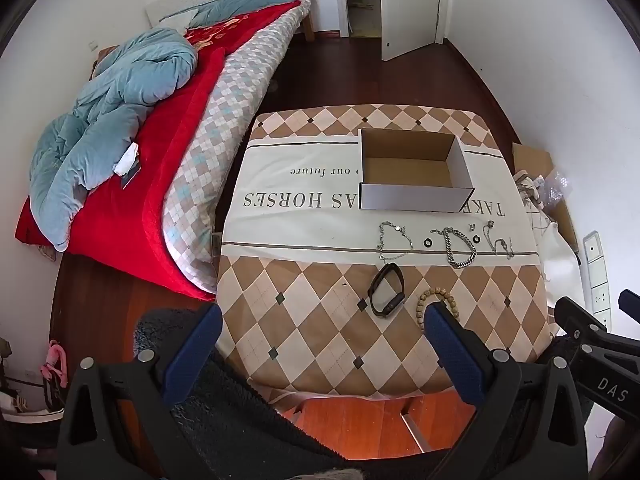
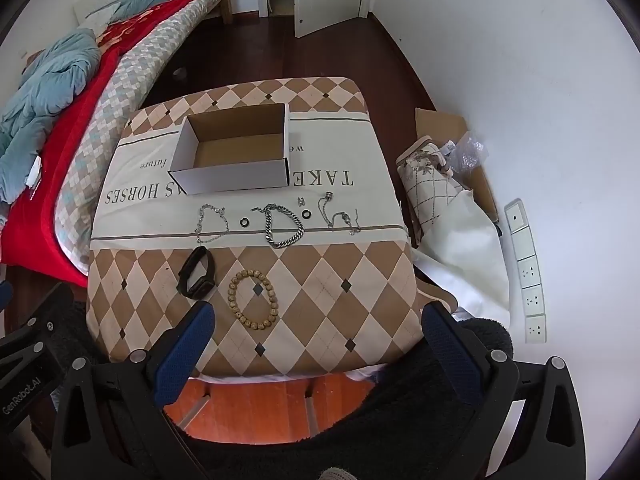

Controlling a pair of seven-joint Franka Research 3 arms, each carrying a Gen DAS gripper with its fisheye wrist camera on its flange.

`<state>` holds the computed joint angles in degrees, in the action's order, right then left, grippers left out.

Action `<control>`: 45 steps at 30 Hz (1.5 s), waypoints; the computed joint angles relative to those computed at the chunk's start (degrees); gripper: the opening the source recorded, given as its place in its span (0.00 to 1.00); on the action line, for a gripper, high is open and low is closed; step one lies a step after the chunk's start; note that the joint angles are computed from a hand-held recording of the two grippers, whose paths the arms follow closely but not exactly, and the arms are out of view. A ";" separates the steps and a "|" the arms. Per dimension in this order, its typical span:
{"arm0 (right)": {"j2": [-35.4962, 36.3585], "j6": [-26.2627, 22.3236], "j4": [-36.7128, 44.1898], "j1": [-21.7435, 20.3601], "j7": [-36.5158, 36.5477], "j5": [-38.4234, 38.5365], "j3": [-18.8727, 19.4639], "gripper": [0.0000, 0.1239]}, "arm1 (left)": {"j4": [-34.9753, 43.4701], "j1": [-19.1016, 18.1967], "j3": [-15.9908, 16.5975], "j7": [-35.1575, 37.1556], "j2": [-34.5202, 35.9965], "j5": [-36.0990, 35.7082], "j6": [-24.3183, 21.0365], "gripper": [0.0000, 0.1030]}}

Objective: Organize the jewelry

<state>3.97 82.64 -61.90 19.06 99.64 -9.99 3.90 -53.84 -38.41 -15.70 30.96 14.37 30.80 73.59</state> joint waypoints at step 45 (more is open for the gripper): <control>0.49 -1.66 3.40 -0.11 -0.43 -0.14 -0.41 0.83 | 9.26 -4.19 2.55 2.60 4.72 0.61 -2.61 1.00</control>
<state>4.46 80.99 -58.49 18.95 99.20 -10.14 3.49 -44.58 -42.60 -13.15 33.56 19.08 31.41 70.98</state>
